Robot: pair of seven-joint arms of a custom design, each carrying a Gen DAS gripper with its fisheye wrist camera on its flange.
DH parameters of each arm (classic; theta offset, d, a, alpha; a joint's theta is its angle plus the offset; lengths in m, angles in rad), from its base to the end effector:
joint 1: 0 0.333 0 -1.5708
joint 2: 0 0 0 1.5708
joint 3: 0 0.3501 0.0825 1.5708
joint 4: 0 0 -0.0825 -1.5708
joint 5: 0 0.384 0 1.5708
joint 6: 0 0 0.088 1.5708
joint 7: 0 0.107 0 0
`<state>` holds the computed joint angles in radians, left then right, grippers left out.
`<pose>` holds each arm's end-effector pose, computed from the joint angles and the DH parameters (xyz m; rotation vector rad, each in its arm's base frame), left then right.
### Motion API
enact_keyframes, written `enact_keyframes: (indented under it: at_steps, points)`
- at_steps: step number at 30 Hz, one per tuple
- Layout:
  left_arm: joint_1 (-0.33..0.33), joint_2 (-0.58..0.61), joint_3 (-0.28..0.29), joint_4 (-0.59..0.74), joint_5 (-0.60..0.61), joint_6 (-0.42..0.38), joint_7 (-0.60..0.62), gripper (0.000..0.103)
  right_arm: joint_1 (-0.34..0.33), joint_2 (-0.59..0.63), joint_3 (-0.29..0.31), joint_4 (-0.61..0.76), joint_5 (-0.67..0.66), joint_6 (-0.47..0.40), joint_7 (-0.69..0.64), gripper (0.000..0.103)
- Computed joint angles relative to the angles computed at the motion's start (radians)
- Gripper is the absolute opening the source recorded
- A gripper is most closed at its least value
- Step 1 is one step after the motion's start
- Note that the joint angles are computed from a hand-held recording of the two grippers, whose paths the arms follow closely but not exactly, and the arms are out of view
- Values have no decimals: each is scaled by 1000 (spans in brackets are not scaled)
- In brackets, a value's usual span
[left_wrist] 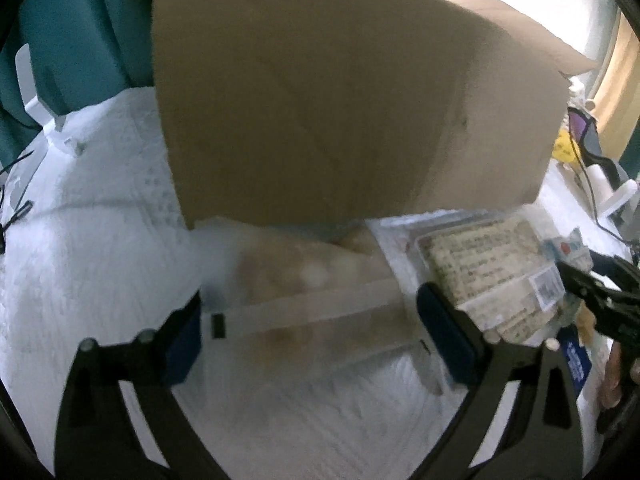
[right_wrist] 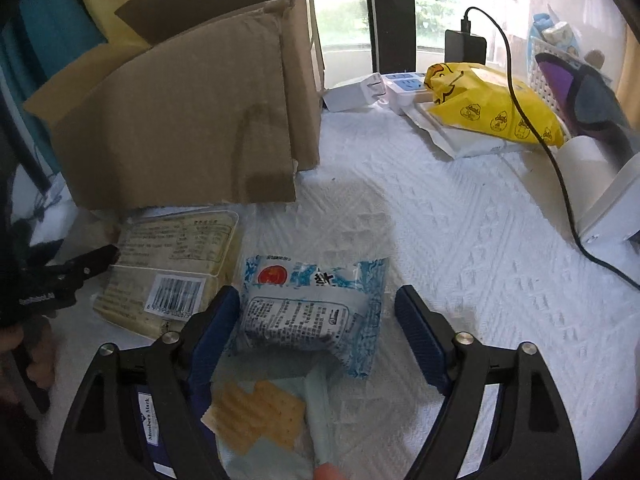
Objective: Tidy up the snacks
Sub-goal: 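Grasp the blue-white pastry with right gripper while left grasps clear bread bag, then carry both held snacks over the box and lower them in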
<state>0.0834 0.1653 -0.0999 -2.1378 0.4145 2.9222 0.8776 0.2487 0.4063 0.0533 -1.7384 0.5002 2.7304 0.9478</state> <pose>0.6094 -0.0329 0.4302 -2.1260 1.5566 -0.6448 0.6860 0.1891 0.4383 -2.1663 1.2666 -0.3360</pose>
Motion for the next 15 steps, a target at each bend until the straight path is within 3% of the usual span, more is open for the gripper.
enact_keyframes:
  at_steps: [1,5,11,15]
  points:
    - [0,-5,1,-8,6,8,1,86,11,-1,-11,-4,-16,9,12,68]
    - [2,-31,-2,-45,10,37,15,61,15,-11,-15,-22,-37,30,14,59]
    - [12,-63,-21,-98,-59,82,71,54,2,-40,-1,-59,-16,52,-14,57]
    - [-12,-89,-2,-136,-6,106,19,53,-4,-70,10,-90,10,68,-45,57]
